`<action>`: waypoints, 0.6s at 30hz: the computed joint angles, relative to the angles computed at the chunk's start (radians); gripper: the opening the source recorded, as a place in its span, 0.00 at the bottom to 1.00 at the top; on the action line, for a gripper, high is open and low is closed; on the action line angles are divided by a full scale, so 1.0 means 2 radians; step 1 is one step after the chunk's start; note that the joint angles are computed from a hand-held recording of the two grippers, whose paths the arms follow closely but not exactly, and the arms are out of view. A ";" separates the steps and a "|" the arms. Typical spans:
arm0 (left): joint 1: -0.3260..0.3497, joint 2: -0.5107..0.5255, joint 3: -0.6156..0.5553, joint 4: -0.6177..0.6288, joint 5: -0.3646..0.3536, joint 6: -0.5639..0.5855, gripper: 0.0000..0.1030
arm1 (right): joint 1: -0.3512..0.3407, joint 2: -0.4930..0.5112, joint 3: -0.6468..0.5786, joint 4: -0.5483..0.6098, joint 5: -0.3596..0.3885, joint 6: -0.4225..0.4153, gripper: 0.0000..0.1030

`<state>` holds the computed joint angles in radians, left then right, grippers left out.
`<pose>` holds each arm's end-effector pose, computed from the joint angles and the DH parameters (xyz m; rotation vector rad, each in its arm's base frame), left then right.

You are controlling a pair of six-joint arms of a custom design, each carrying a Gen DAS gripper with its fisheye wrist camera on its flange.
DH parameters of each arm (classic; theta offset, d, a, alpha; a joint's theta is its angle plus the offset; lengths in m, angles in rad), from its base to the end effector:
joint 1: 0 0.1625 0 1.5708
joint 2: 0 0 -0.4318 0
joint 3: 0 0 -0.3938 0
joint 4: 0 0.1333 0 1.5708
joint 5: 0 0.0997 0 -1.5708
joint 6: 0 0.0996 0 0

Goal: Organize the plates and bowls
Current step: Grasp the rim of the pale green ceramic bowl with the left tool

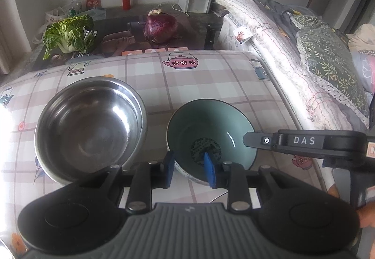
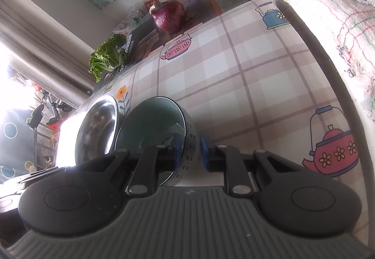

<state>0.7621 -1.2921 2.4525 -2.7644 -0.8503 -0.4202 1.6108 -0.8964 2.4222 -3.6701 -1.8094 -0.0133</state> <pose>-0.1361 -0.4050 0.1450 0.4691 2.4658 -0.5791 0.1266 -0.4189 0.0792 -0.0243 -2.7999 0.8296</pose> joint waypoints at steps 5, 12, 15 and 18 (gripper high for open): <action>0.009 0.007 -0.008 0.008 -0.003 -0.017 0.43 | 0.000 0.005 -0.005 0.000 0.000 -0.003 0.15; 0.017 0.019 -0.013 -0.001 -0.008 -0.015 0.31 | 0.002 0.015 -0.010 -0.007 -0.005 -0.014 0.12; 0.017 0.017 -0.012 0.002 -0.010 -0.015 0.31 | 0.001 0.015 -0.010 -0.008 -0.003 -0.016 0.12; 0.013 0.009 -0.011 0.012 -0.018 -0.018 0.31 | 0.002 0.014 -0.010 -0.003 -0.005 -0.016 0.12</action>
<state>0.7890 -1.2735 2.4298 -2.7410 -0.8853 -0.4566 1.6157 -0.8693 2.4015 -3.6763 -1.8203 -0.0453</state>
